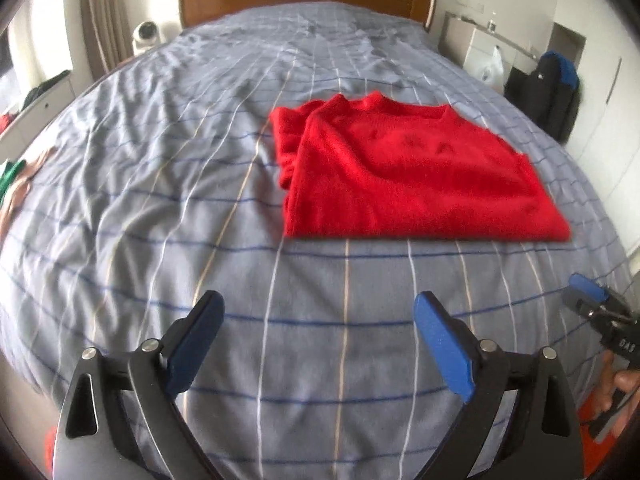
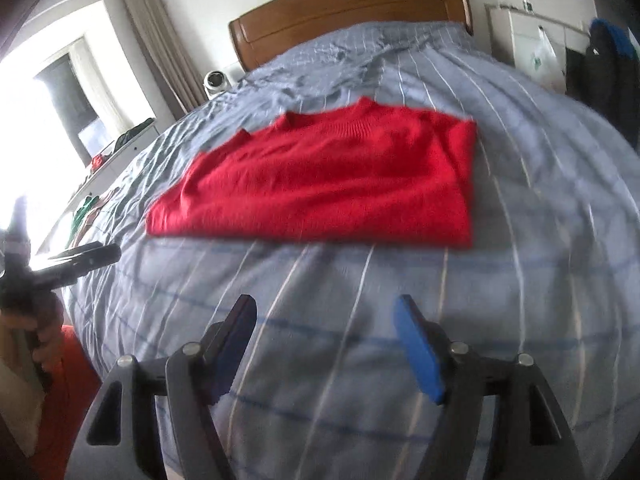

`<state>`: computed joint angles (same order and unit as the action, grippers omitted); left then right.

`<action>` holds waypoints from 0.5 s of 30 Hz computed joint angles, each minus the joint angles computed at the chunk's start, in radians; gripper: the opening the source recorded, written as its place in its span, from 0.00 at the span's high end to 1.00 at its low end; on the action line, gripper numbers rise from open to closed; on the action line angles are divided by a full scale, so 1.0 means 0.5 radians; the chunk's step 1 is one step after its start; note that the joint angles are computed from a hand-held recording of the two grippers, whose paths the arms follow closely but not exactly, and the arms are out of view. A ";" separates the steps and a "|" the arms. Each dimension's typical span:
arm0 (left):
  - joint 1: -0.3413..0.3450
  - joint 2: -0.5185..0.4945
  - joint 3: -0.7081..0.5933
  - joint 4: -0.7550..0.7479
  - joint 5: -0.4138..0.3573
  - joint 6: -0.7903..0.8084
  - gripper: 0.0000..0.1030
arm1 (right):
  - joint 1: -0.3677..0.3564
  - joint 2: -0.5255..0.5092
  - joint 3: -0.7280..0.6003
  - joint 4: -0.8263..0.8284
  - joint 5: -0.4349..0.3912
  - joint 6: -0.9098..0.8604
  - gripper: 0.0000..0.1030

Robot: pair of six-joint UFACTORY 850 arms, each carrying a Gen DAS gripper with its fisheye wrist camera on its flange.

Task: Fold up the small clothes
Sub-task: 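Move the open right gripper to the edge of the folded sweater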

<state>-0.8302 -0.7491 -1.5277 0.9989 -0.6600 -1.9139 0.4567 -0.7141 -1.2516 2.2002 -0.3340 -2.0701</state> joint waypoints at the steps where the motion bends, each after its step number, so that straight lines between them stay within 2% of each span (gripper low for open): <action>1: 0.004 -0.010 -0.016 -0.011 -0.009 0.014 0.06 | 0.002 0.011 0.019 0.030 -0.003 -0.025 0.31; 5: -0.027 -0.010 -0.017 -0.035 -0.088 0.028 0.06 | 0.024 0.024 0.024 0.103 0.019 -0.085 0.31; 9: -0.031 -0.010 -0.013 -0.036 -0.114 -0.001 0.06 | 0.041 0.046 0.060 0.211 0.027 -0.192 0.31; 15: -0.023 -0.030 -0.016 -0.061 -0.125 -0.003 0.06 | 0.044 0.029 0.082 0.197 0.044 -0.179 0.31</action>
<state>-0.8416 -0.7640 -1.5356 0.9684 -0.7227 -1.9152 0.4785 -0.6998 -1.2107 2.2989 -0.3119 -2.1598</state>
